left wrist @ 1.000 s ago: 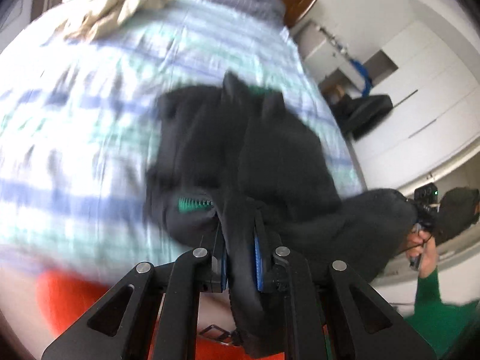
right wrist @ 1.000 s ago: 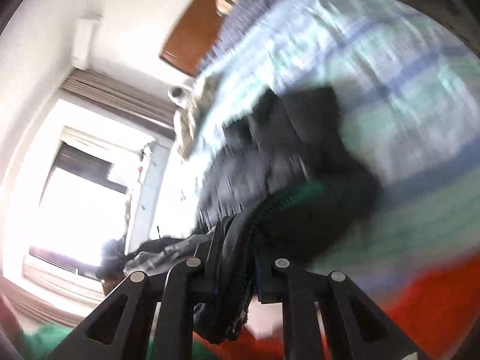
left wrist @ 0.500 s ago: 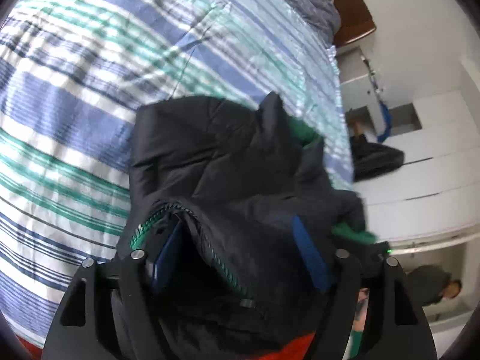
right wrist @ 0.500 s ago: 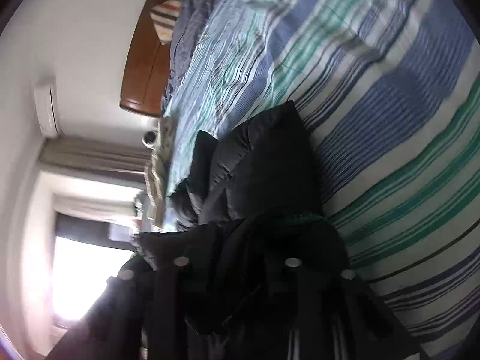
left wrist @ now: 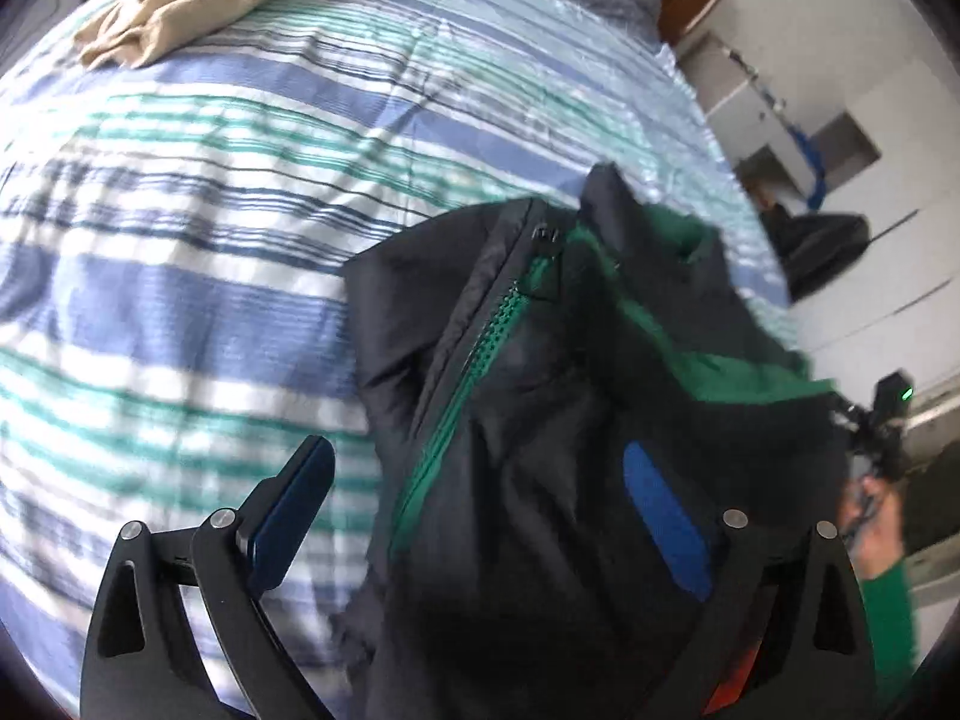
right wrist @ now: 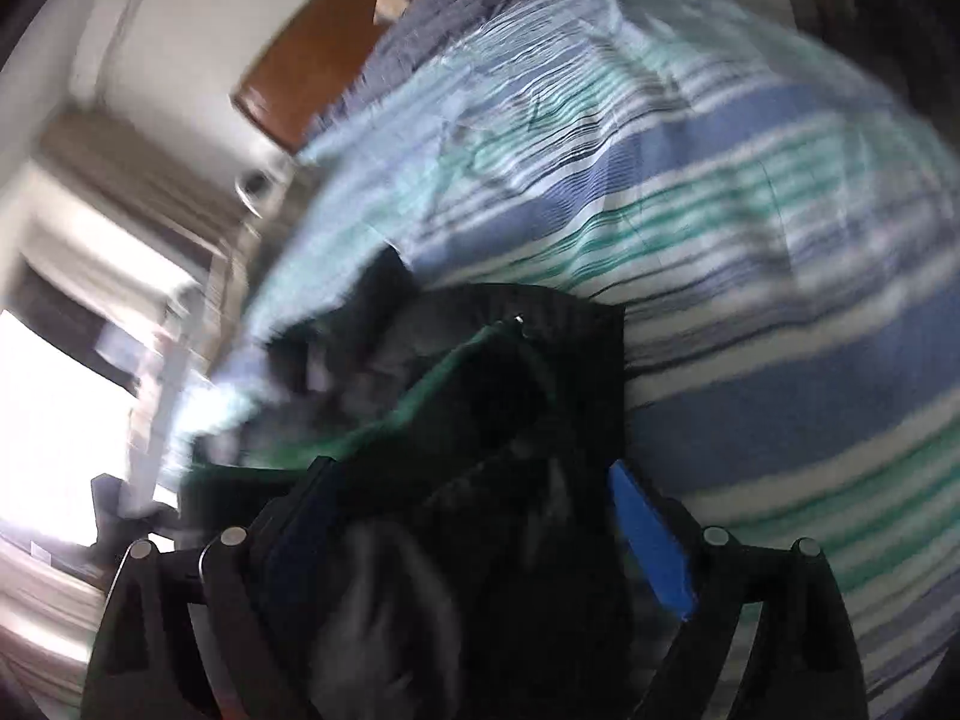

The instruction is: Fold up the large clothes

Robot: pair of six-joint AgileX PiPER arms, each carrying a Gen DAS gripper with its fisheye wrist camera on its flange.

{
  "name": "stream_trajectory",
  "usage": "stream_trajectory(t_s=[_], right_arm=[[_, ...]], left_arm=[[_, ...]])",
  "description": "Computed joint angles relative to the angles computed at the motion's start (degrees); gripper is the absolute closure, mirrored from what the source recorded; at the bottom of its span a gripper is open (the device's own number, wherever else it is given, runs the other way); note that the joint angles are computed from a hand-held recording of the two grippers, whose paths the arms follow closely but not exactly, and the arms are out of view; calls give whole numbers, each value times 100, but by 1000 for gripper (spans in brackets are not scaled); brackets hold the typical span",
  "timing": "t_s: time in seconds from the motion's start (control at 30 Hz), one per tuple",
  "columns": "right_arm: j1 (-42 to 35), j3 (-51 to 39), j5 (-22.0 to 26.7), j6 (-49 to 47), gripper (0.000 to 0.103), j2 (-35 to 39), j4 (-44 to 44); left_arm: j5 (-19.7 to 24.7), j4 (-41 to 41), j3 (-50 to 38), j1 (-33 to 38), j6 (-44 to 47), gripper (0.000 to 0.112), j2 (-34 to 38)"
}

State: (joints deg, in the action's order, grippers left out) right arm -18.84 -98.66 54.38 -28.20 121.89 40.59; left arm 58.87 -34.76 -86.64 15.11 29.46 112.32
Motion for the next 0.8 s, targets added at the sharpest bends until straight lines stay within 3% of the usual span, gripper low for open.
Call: stream_trajectory(t_s=[0.07, 0.1, 0.17, 0.23, 0.27, 0.37, 0.47, 0.6, 0.73, 0.8], right_arm=[[264, -149, -46, 278, 12, 119, -439], [414, -117, -142, 342, 17, 45, -718], [811, 183, -659, 509, 70, -316, -1499], [1105, 499, -1032, 743, 83, -731, -2222], [1218, 643, -1223, 823, 86, -951, -2504], [1328, 494, -1529, 927, 87, -1323, -2747], [1357, -155, -1683, 1160, 87, -1220, -2736], [1473, -1476, -1409, 2045, 87, -243, -3332], [1486, -1883, -1417, 2753, 87, 704, -3883], [1409, -2042, -1310, 2924, 87, 1201, -3836]], left_arm=[[-215, 125, -17, -194, -274, 20, 109], [-310, 135, 5, -257, -357, 29, 117], [-449, 152, 148, -340, -388, 74, -21], [-711, 407, 354, -394, -544, 94, -298], [-712, 315, 442, -333, -471, 98, -487], [-929, -15, 489, -226, -295, 99, -986], [-1536, 181, 378, -464, -557, 99, -1201], [-2641, 1797, 120, -1124, -2100, 98, -813], [-3122, 3246, 20, -1392, -3731, 95, 127], [-3375, 3690, 139, -1401, -4030, 87, 532]])
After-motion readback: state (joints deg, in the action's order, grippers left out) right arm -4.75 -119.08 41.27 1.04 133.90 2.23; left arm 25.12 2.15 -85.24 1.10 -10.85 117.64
